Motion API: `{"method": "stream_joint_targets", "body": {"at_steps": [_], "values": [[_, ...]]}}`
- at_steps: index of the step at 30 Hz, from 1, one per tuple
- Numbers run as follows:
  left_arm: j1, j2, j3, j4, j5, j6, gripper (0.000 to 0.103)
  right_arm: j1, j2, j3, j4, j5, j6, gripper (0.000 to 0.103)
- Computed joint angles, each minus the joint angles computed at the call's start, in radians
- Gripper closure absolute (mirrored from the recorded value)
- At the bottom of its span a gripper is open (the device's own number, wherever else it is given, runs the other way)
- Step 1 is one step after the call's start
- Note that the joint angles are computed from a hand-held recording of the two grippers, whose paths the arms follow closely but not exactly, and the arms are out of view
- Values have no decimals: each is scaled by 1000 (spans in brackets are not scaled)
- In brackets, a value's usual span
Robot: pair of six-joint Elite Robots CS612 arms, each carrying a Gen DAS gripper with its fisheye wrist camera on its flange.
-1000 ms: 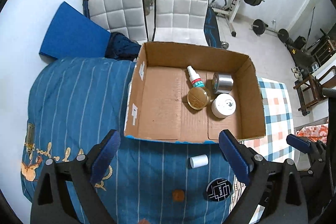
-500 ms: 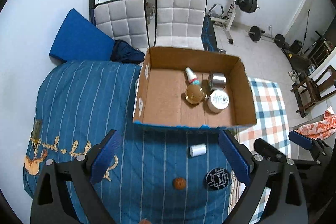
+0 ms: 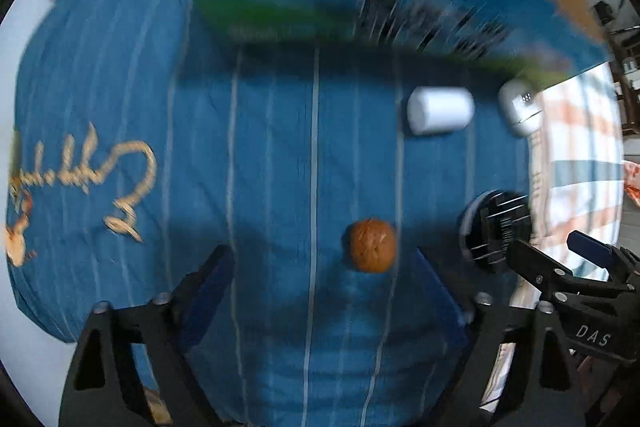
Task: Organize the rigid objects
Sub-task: 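Grasp the walnut with the left tool while the right tool grasps the black tin, then carry the walnut and black tin over the box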
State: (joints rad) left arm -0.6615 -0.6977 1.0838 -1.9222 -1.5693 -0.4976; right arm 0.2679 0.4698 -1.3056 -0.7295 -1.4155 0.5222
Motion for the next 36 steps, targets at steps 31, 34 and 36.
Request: {"method": "stream_joint_targets", "body": {"at_steps": [31, 34, 36], "values": [[-34, 98, -70, 51, -64, 0, 72, 16, 18, 57, 70, -82, -9, 25], [-31, 94, -69, 50, -64, -4, 72, 19, 19, 55, 68, -85, -7, 25], [-31, 87, -61, 47, -61, -5, 72, 19, 20, 54, 68, -82, -5, 25]]}}
